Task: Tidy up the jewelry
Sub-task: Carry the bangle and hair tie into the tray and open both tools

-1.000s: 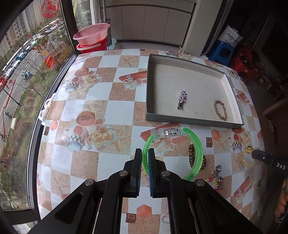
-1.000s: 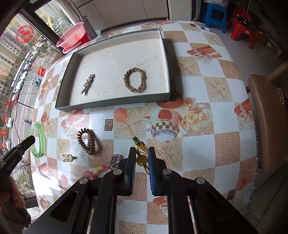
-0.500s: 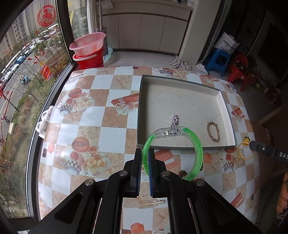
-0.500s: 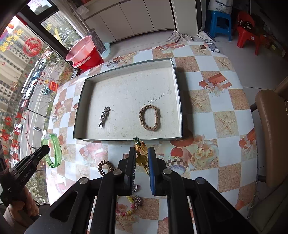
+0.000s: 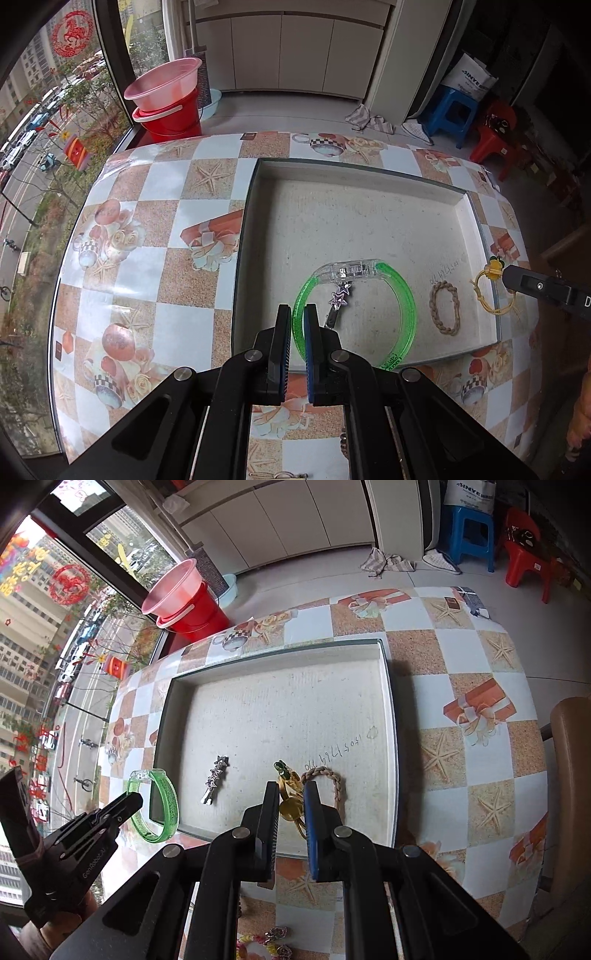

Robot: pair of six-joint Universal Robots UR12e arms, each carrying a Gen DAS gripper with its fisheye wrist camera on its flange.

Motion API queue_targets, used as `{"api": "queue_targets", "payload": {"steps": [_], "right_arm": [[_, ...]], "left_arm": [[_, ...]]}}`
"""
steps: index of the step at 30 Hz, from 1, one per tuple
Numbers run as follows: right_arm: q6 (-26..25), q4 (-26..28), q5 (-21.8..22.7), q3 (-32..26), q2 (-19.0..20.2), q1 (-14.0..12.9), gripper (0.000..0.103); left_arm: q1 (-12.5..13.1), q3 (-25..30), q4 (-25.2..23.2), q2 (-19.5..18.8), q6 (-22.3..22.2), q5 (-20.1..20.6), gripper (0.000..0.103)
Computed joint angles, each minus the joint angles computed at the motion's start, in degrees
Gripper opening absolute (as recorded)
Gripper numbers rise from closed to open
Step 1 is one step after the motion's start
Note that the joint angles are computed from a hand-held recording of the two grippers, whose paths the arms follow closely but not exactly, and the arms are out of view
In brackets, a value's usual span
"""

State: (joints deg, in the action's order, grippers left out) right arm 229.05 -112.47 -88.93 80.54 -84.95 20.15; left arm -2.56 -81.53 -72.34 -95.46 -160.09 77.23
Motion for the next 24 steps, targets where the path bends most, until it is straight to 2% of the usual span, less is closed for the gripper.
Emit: {"api": "queue_targets", "payload": {"steps": [11, 24], "right_arm": [[-2.42, -0.78, 1.83, 0.62, 2.34, -3.17, 0.014], [-6.00, 1.00, 3.09, 0.29, 4.70, -3.60, 0.014]], "left_arm": [[-4.15, 2.43, 3.78, -5.12, -1.31, 6.11, 0.020], [-6.12, 1.35, 6.96, -6.62, -0.60, 12.67, 0.020]]}}
